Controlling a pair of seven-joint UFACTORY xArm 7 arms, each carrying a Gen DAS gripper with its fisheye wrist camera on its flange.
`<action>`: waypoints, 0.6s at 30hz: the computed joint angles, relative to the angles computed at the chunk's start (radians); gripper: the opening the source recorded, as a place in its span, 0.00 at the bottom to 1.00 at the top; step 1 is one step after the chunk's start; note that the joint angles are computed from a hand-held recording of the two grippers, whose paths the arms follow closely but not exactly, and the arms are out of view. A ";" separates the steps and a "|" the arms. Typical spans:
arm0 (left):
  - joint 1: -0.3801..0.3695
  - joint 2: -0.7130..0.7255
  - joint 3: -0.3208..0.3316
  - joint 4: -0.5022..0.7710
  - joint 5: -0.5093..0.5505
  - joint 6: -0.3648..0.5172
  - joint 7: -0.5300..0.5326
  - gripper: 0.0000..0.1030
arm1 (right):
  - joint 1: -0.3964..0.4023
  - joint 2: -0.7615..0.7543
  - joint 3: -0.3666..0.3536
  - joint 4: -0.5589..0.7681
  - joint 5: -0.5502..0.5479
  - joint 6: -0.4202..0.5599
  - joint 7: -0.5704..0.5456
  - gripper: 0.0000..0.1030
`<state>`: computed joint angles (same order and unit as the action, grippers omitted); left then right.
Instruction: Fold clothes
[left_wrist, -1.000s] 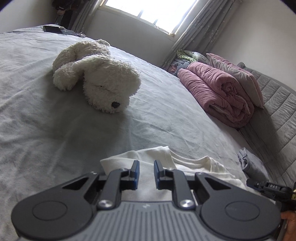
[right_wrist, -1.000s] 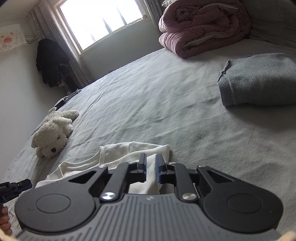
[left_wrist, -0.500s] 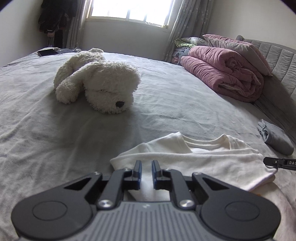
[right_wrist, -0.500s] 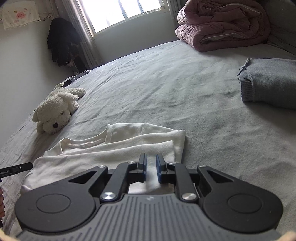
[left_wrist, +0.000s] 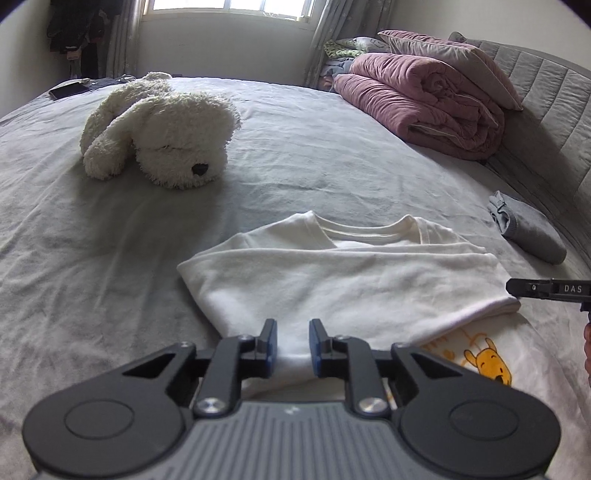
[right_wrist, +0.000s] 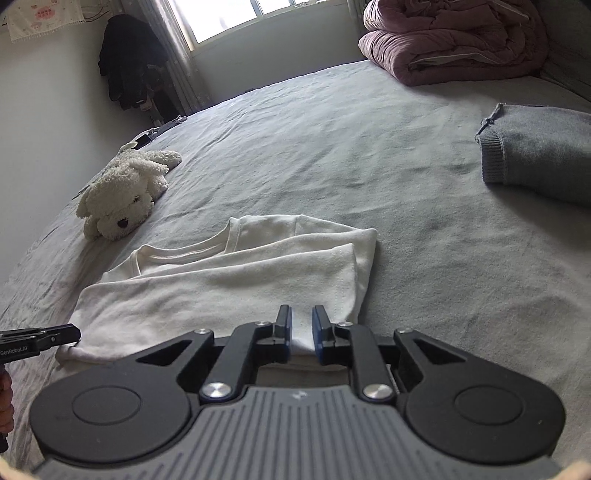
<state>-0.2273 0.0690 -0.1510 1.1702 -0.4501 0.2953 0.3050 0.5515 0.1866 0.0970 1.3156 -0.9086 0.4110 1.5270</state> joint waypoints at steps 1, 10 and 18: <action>-0.001 -0.021 -0.001 -0.015 -0.003 0.013 -0.009 0.24 | 0.005 -0.014 0.004 -0.007 -0.002 0.006 0.002 0.32; -0.052 -0.215 0.045 -0.192 -0.090 0.110 -0.037 0.41 | -0.017 -0.170 0.096 -0.150 0.067 0.039 0.009 0.39; -0.063 -0.272 0.039 -0.261 -0.017 0.098 -0.245 0.49 | -0.025 -0.226 0.188 -0.193 0.236 0.184 0.032 0.42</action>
<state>-0.2901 -0.2026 -0.1124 0.9094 -0.4667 0.3936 0.0600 0.5263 -0.0391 0.2846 1.1225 -0.6731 0.5953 1.5594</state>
